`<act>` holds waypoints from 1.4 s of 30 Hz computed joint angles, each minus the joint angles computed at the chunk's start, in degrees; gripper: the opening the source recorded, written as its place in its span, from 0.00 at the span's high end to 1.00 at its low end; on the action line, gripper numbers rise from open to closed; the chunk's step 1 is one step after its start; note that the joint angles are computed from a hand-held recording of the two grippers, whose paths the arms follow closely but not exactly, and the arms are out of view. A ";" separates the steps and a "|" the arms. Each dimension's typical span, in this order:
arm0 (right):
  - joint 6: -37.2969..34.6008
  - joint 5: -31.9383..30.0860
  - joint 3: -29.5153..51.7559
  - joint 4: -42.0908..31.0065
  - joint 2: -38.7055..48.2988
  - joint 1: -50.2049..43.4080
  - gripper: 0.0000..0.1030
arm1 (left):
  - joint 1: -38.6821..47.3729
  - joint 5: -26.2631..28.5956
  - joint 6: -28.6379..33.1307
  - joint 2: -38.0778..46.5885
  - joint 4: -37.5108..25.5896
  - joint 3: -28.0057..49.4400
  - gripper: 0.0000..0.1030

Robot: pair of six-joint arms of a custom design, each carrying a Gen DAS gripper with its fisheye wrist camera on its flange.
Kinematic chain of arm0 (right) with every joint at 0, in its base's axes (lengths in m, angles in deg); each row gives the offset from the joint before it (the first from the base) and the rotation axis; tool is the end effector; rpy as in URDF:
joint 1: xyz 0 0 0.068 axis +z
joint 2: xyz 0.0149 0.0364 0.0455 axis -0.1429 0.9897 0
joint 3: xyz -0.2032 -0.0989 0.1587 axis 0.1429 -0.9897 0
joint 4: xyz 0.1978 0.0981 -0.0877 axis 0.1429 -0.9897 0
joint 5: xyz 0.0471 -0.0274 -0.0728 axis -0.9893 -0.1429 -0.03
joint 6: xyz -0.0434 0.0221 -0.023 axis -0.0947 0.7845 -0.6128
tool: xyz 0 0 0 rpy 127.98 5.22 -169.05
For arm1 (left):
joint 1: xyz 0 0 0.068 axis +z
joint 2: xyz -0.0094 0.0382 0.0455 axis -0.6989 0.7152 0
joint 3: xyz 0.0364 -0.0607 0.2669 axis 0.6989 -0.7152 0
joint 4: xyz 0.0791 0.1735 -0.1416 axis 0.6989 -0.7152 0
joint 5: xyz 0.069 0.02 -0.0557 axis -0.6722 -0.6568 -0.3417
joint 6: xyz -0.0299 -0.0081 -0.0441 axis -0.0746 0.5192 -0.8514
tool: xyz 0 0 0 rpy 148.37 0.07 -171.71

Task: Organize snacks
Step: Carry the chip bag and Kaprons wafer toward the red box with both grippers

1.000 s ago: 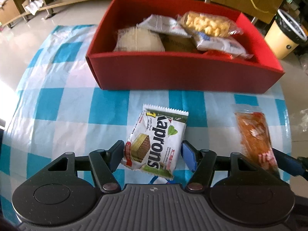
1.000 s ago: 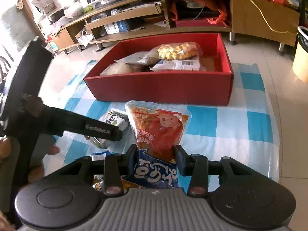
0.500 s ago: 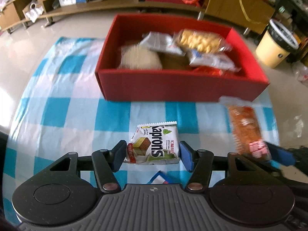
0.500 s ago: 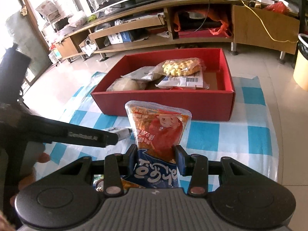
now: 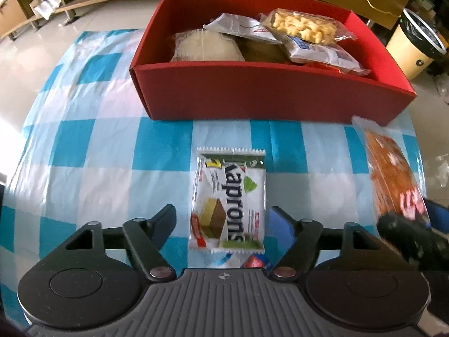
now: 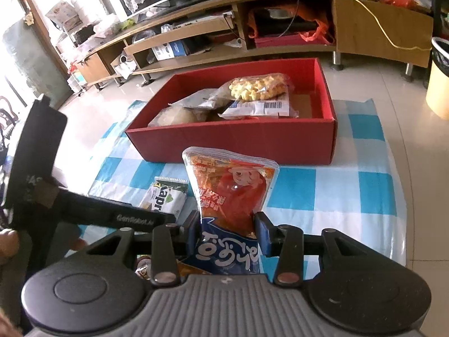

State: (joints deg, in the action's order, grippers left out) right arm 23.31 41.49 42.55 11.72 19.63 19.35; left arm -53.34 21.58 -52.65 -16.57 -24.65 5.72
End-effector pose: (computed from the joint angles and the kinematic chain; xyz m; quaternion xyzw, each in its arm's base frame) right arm 0.1410 0.0811 0.2485 -0.1007 0.9410 0.2038 0.2506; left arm 0.1777 -0.0260 0.1967 -0.0317 0.9873 0.0013 0.1560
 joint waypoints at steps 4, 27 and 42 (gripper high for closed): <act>0.11 -0.11 -0.01 -0.12 -0.18 0.07 0.62 | -1.04 -1.32 -1.40 3.34 2.97 -0.23 0.17; 0.46 0.54 2.64 0.84 -0.81 -0.28 0.62 | -5.69 -3.25 -3.37 -9.03 -6.09 6.26 0.37; 0.25 0.93 6.79 3.26 1.15 -1.75 0.62 | -4.14 -4.31 -3.21 -10.05 -6.20 9.44 0.37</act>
